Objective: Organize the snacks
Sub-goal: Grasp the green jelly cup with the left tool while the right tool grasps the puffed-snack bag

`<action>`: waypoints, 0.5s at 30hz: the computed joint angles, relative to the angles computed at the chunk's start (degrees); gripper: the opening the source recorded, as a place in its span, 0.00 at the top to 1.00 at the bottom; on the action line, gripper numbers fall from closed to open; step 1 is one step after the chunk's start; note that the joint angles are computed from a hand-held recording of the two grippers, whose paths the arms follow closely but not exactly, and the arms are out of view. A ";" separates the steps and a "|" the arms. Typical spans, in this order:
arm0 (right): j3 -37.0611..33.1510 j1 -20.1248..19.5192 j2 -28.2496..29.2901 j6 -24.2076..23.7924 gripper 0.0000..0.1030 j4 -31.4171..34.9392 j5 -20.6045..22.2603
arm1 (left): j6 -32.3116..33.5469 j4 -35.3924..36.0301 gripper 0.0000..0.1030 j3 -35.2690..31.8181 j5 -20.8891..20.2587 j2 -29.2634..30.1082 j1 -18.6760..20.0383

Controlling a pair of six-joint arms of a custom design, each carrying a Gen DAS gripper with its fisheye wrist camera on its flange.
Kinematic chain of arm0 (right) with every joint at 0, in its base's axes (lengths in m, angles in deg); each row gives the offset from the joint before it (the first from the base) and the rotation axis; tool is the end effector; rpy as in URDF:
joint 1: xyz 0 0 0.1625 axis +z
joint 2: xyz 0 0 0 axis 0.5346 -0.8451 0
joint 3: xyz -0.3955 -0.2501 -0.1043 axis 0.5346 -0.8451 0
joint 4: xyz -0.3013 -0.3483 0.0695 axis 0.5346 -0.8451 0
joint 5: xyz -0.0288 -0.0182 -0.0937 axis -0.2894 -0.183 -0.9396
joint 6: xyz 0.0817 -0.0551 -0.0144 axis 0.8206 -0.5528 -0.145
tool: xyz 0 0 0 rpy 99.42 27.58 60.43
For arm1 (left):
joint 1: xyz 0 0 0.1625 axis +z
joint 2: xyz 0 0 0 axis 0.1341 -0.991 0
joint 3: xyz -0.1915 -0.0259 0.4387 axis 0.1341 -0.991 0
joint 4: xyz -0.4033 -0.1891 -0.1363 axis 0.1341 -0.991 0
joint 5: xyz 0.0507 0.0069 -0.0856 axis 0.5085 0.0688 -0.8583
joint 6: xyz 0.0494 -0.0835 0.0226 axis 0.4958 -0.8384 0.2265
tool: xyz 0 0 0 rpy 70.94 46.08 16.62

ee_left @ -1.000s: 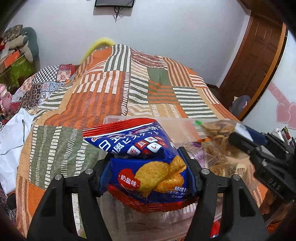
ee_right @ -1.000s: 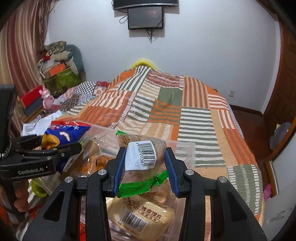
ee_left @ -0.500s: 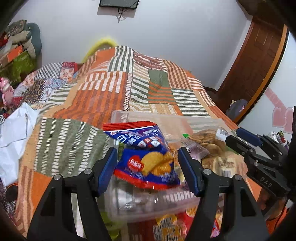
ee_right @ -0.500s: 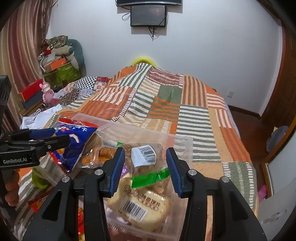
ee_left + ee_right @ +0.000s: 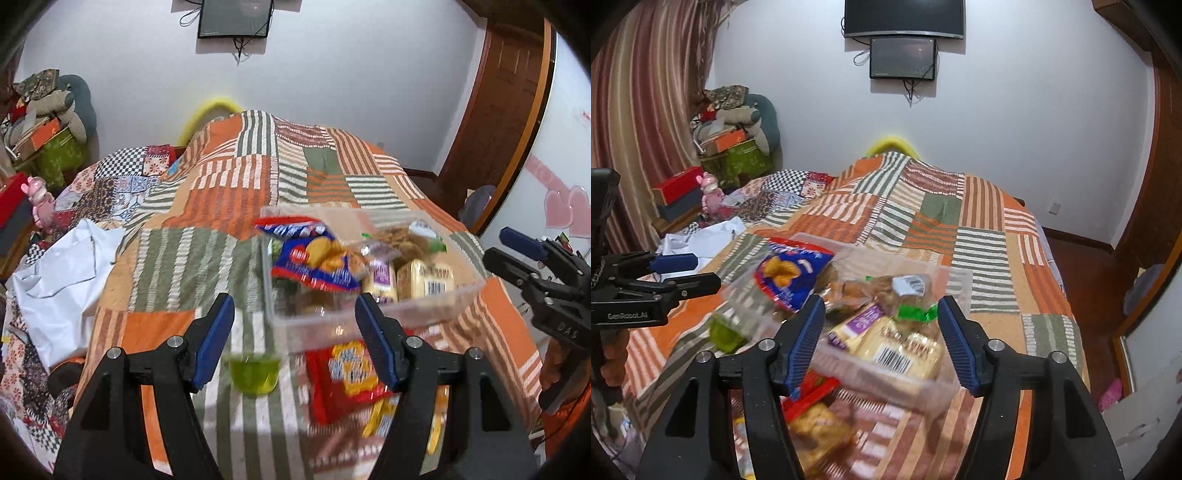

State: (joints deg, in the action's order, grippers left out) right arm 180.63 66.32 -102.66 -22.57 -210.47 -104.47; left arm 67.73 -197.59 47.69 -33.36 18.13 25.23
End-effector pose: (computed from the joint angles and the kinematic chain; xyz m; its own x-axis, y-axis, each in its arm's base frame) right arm 0.1101 -0.2597 0.2782 -0.6801 0.1313 0.7213 -0.5101 0.6218 -0.5942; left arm -0.3064 -0.4174 0.0102 -0.6607 0.5887 -0.4657 0.7377 0.6239 -0.2579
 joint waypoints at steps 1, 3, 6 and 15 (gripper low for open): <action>0.34 0.58 0.41 0.36 0.38 -0.51 -0.35 | -0.31 0.04 0.34 0.68 0.19 -0.55 -0.15; 1.12 1.75 1.05 1.04 0.36 -1.29 -1.05 | -1.02 -0.32 0.34 2.61 0.86 -1.74 -0.63; 2.23 3.17 3.51 2.02 0.33 -4.12 -2.25 | -1.57 -0.86 0.32 4.80 1.93 -2.76 -1.13; 5.17 1.24 12.95 5.86 0.29 -9.36 -0.19 | -1.59 -2.59 0.29 9.79 4.06 -3.21 -1.50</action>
State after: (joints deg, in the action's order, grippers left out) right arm 185.81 67.56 -89.71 -16.71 -219.83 -104.66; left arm 66.14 -200.17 57.48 -29.29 14.92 23.73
